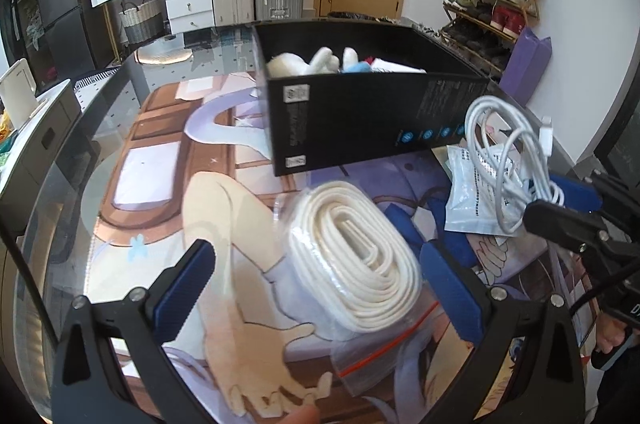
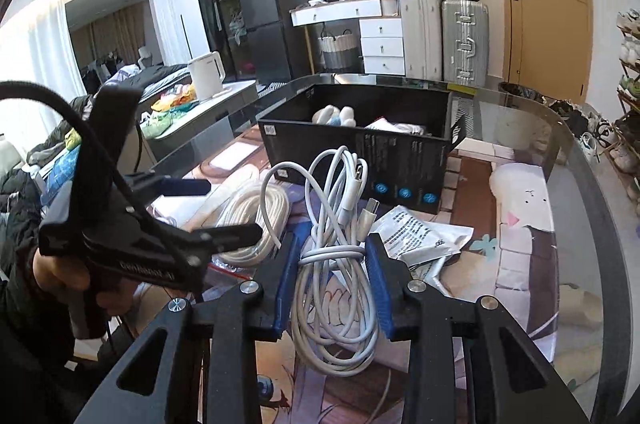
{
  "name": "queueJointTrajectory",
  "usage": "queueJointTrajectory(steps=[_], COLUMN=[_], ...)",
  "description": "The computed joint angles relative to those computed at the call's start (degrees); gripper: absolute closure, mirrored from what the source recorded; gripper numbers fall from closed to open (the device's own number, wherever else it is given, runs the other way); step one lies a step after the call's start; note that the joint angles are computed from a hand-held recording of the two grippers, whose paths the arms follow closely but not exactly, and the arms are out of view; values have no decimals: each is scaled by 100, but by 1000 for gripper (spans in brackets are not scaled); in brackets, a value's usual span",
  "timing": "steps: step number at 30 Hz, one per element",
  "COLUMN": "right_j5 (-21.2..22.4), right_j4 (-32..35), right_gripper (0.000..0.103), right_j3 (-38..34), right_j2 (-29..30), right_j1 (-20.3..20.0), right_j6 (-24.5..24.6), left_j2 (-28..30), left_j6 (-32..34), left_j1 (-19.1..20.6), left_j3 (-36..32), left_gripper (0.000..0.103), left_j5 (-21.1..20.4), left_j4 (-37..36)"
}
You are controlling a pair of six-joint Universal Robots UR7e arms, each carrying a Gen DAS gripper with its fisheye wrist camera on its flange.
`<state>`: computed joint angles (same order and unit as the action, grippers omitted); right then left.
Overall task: Organize soft objects
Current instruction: 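Grasp the bagged white rope coil with the left tool while the right tool lifts the cables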
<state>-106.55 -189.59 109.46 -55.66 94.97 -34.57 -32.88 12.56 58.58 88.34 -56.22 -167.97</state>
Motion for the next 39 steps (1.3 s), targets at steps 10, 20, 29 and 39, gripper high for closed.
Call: queueJointTrajectory(steps=[10, 20, 29, 39], right_j5=[74, 69, 0, 59], right_j4=[-295, -341, -445, -869], right_gripper=[69, 69, 69, 69], right_j3=[100, 112, 130, 120], right_j2=[-67, -78, -100, -57], right_j1=[-2, 22, 78, 158], right_j6=[56, 58, 58, 178], left_j2=[207, 157, -196, -577], left_j6=[-356, 3, -54, 195], left_j1=[-80, -112, -23, -77], left_j3=[-288, -128, 212, 609], left_gripper=[0, 40, 62, 64], left_j5=[357, 190, -387, -845], left_j4=[555, 297, 121, -662])
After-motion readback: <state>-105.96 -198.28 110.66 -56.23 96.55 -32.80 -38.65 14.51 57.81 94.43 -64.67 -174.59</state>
